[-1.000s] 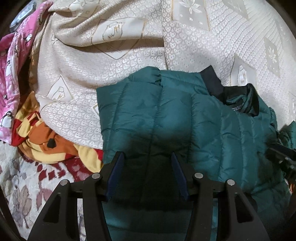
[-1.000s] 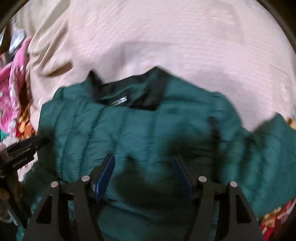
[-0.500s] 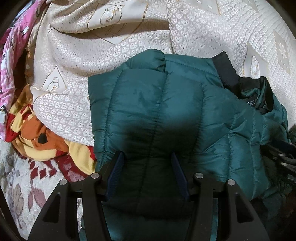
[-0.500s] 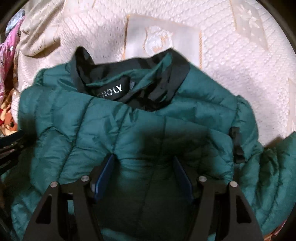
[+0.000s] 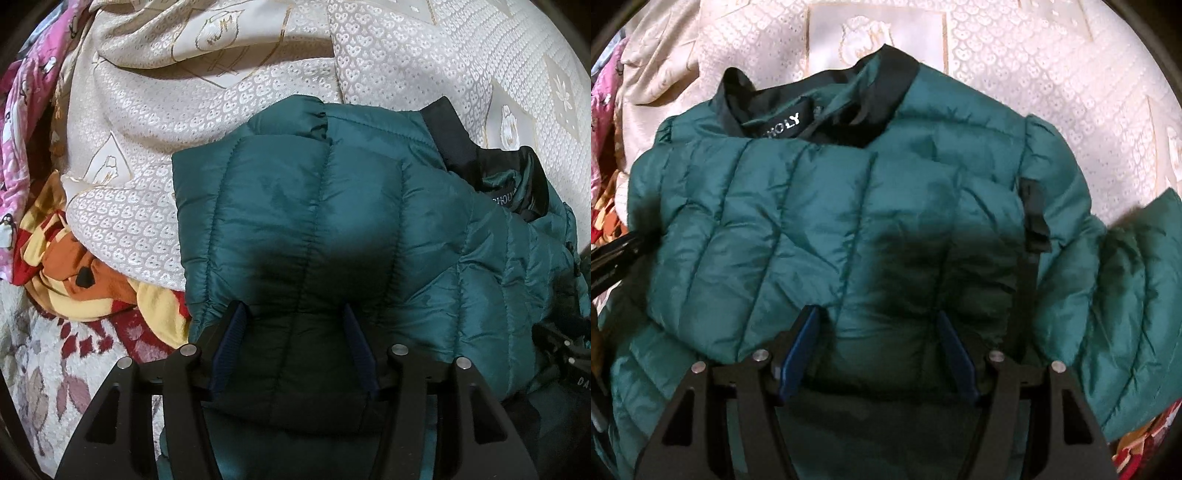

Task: Fold large clothes

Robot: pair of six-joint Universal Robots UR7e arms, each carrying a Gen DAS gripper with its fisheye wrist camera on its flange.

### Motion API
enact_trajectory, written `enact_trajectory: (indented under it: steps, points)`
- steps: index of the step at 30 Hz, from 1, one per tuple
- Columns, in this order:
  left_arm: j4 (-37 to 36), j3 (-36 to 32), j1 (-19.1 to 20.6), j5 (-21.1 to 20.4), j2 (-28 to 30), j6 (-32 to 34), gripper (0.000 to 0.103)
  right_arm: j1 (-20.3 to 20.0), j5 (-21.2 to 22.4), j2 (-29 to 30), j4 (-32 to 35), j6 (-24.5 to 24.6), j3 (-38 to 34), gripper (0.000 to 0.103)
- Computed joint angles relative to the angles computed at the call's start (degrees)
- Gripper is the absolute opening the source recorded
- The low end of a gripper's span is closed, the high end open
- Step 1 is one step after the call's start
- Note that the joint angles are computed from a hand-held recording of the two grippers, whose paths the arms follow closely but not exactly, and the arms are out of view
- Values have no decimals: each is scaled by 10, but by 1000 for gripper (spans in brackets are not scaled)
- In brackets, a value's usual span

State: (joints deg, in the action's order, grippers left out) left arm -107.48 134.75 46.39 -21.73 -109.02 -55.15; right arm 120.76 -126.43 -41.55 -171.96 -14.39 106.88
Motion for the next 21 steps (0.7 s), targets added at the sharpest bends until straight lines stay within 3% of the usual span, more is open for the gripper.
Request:
enact_trajectory:
  steps: [5, 12, 21]
  points:
    - [172, -22, -50, 9, -17, -124, 32, 12, 12, -36, 4, 24, 24, 69]
    - [381, -49, -147, -15, -42, -303, 32, 30, 4, -102, 0, 54, 82, 79]
    - [495, -63, -240, -73, -43, -422, 32, 48, -12, -157, -17, 48, 136, 85]
